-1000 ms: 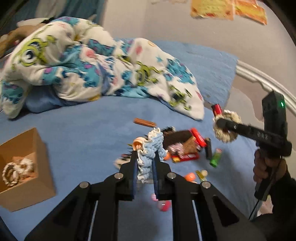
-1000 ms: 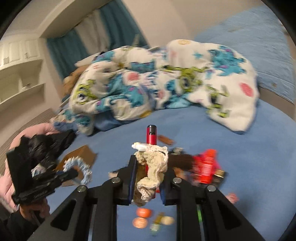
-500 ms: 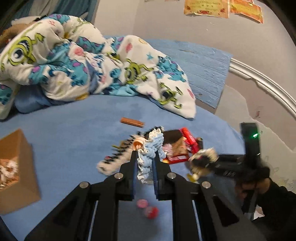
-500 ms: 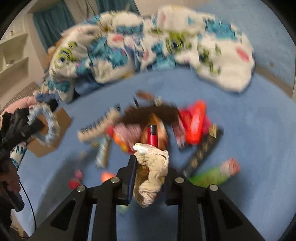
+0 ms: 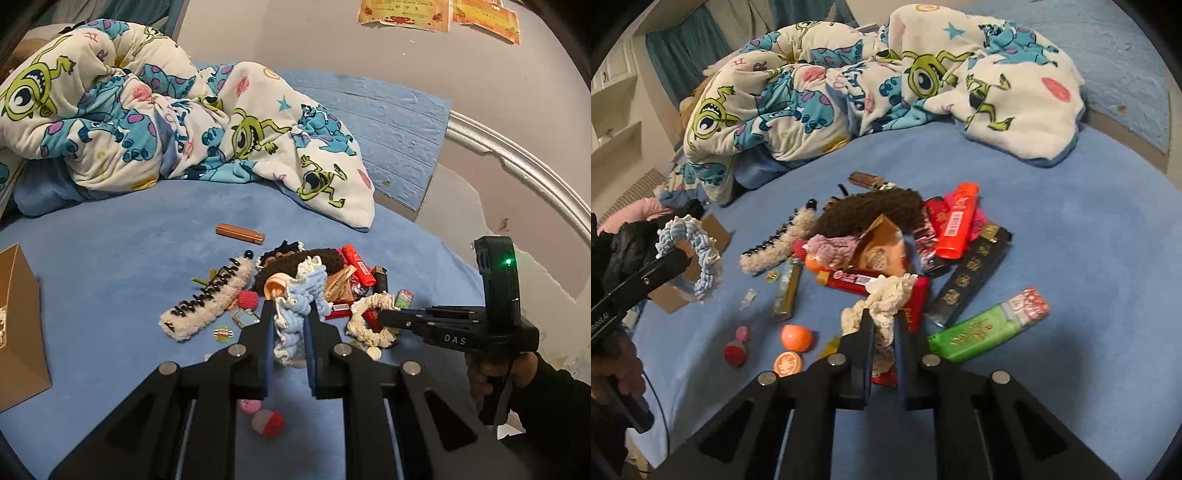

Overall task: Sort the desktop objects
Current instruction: 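Lift a blue lace hair tie with the left tool while the right tool lifts a cream scrunchie, then carry both hair ties over the cardboard box and open both tools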

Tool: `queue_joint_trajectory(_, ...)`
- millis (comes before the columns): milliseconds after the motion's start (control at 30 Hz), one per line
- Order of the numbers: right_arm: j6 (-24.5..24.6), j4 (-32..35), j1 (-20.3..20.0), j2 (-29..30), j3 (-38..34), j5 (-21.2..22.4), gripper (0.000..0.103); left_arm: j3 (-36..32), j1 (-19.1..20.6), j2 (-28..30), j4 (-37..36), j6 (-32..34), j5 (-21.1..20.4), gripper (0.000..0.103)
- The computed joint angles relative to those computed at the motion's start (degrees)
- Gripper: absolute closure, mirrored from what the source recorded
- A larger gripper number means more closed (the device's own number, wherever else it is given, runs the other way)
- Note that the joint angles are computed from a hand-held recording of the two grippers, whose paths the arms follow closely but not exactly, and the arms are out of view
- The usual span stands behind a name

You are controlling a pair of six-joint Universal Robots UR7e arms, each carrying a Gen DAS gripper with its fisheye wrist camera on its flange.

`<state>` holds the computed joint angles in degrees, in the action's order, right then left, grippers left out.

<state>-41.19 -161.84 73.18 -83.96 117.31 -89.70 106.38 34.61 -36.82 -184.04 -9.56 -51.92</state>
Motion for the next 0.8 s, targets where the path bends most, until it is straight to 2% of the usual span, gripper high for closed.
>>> queue_joint_trajectory(167, 0.70, -0.51, 0.97, -1.37, 0.22, 4.10, 0.095, 1.89, -0.28, -1.87, -1.09, -0.61, 1.36, 0.089)
queue_joint_trajectory(300, -0.06, 0.59, 4.53, -2.57, 0.12, 7.67, 0.095, 4.87, -0.83, -5.06, -2.78, -1.68, 3.70, 0.089)
queue_joint_trajectory(533, -0.73, 1.92, 11.34, -1.94, 1.10, 10.74, 0.095, 11.40, -1.83, -13.71, -1.07, -3.22, 13.59, 0.089)
queue_joint_trajectory(733, -2.12, 1.77, 12.75, -1.19, 3.36, 11.71, 0.095, 15.20, 1.41, -21.35, 3.12, -2.91, 22.25, 0.089)
queue_joint_trajectory(800, -2.46, 1.42, 12.90, -0.52, 3.93, 11.02, 0.095, 16.14, 2.79, -22.52, 1.87, -1.56, 24.12, 0.089)
